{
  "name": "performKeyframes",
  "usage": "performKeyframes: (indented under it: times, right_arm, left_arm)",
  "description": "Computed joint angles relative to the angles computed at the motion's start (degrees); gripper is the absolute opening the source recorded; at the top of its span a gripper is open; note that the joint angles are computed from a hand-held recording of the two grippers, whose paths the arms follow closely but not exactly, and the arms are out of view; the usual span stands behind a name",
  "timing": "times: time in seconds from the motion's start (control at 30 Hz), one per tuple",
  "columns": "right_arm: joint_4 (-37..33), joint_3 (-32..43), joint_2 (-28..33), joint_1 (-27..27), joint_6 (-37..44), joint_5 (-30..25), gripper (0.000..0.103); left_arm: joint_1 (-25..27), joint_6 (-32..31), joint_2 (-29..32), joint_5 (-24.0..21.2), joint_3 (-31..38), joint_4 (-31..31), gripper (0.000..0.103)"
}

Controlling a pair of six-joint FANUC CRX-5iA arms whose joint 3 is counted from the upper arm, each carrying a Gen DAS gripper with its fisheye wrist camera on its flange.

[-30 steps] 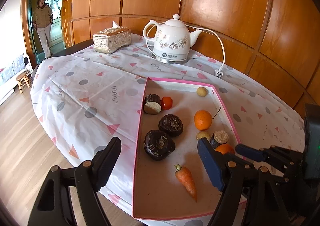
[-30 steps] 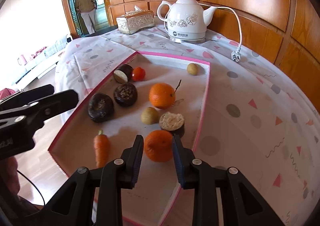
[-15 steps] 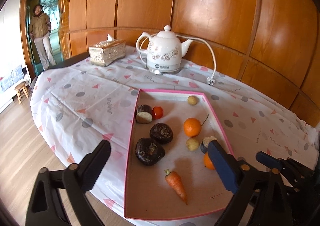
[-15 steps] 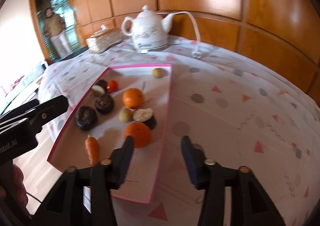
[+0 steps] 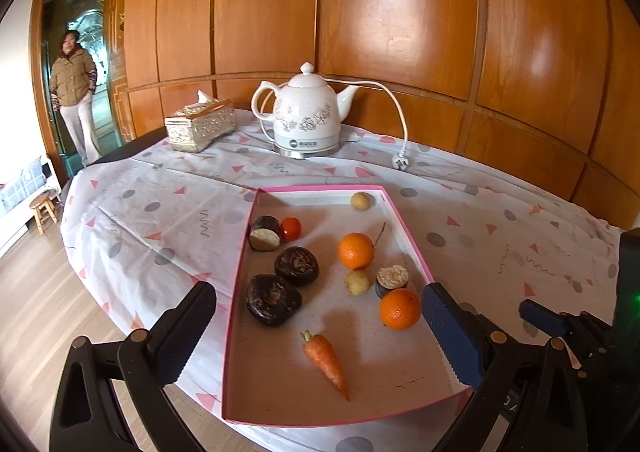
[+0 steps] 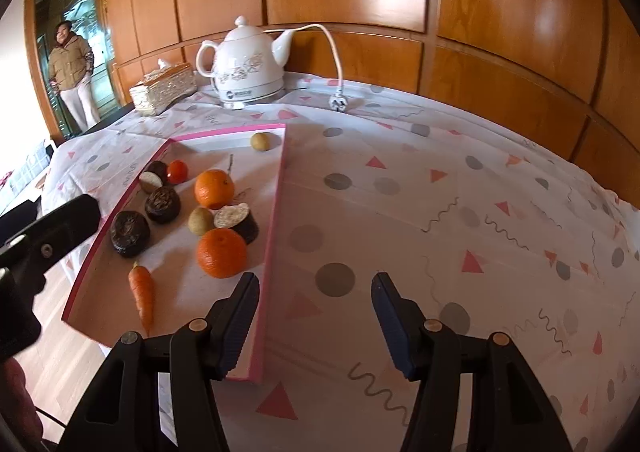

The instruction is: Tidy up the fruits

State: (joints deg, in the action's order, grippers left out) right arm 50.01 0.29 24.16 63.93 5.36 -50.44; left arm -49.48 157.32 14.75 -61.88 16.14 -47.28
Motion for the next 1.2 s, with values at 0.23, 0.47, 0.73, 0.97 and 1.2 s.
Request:
performKeyframes:
  times: [0.23, 0.47, 0.73, 0.97, 1.2]
  right_arm:
    - [0.0, -0.3, -0.1, 0.0, -0.1, 0.3, 0.059]
    - [0.2, -0.3, 0.0, 0.0, -0.4, 0.2, 0.059]
    - [0.3, -0.2, 0.0, 0.0, -0.1, 0.0, 0.059]
    - [0.6, -0.2, 0.1, 0.0, -0.1, 0.0, 0.059]
    - [1.0, -0.2, 0.2, 0.0, -0.2, 0.0, 0.059]
  left_arm:
    - [-0.6, 0.5, 0.7, -1.7, 0.9, -1.0, 0.103]
    - [-0.2, 0.6, 0.6, -1.6, 0.8, -0.2, 0.103]
    - [0.0, -0.3, 0.7, -1.0, 0.7, 0.2, 0.103]
    - [0.0, -0.2, 0.7, -0.7, 0.6, 0.4, 0.103]
    - [0.2, 0.0, 0.6, -0.7, 0.5, 0.6, 0.103]
